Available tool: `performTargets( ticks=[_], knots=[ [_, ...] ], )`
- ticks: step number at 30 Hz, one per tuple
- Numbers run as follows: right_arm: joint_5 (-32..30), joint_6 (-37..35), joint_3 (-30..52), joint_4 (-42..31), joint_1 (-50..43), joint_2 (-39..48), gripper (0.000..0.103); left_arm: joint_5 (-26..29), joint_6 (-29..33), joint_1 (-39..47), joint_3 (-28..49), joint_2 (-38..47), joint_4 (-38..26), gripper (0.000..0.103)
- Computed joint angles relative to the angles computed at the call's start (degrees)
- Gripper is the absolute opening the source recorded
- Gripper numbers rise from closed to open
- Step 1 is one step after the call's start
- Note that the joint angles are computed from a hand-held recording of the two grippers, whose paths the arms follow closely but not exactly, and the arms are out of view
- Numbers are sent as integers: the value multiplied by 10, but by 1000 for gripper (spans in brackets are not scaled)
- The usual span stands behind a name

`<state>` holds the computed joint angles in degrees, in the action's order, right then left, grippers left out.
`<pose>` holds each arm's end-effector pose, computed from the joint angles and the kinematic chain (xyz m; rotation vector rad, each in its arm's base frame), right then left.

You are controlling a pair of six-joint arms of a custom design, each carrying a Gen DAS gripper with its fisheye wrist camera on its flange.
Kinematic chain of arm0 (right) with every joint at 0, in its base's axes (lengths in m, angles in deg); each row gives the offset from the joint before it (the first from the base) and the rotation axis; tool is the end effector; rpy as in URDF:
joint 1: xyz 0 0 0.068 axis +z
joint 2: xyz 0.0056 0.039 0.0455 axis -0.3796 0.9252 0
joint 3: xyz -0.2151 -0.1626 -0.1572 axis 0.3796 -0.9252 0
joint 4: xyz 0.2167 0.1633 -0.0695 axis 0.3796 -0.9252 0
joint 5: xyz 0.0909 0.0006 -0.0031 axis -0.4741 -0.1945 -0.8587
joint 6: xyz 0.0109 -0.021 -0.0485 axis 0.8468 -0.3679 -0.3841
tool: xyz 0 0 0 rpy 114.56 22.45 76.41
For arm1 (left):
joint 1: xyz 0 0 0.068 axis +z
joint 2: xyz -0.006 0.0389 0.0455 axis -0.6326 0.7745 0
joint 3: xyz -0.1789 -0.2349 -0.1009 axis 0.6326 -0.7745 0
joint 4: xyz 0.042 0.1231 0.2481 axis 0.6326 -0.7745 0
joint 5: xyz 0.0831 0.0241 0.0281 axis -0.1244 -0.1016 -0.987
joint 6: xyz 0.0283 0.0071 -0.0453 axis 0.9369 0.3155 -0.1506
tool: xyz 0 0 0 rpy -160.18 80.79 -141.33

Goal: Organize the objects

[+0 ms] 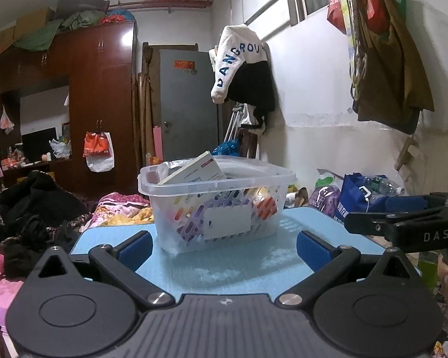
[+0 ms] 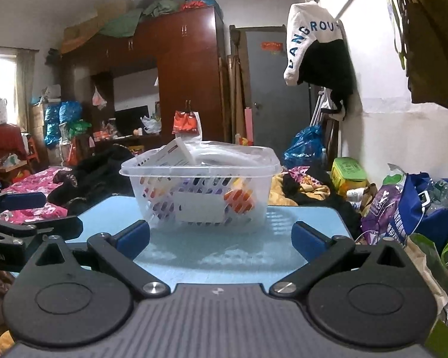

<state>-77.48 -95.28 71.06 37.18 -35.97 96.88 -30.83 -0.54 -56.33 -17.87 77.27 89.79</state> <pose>0.1974 -0.0264 0.1800 -0.3289 1.8274 0.3358 0.1940 -0.0529 0.2118 0.1360 1.8164 -0.0499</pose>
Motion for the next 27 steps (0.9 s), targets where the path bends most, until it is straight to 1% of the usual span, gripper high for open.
performTargets(
  ticks=[6,12,27],
  knots=[
    [-20,3,8,-4,-18,17,103,-24,3,-14,-2,-7,-6,103],
    [-39,4,14,-10,-34,25,103,-24,1,-15,0,-7,-13,103],
    [-55,-11,18,-11,-49,30,103,-21,-4,-9,6,-3,-18,103]
  ],
)
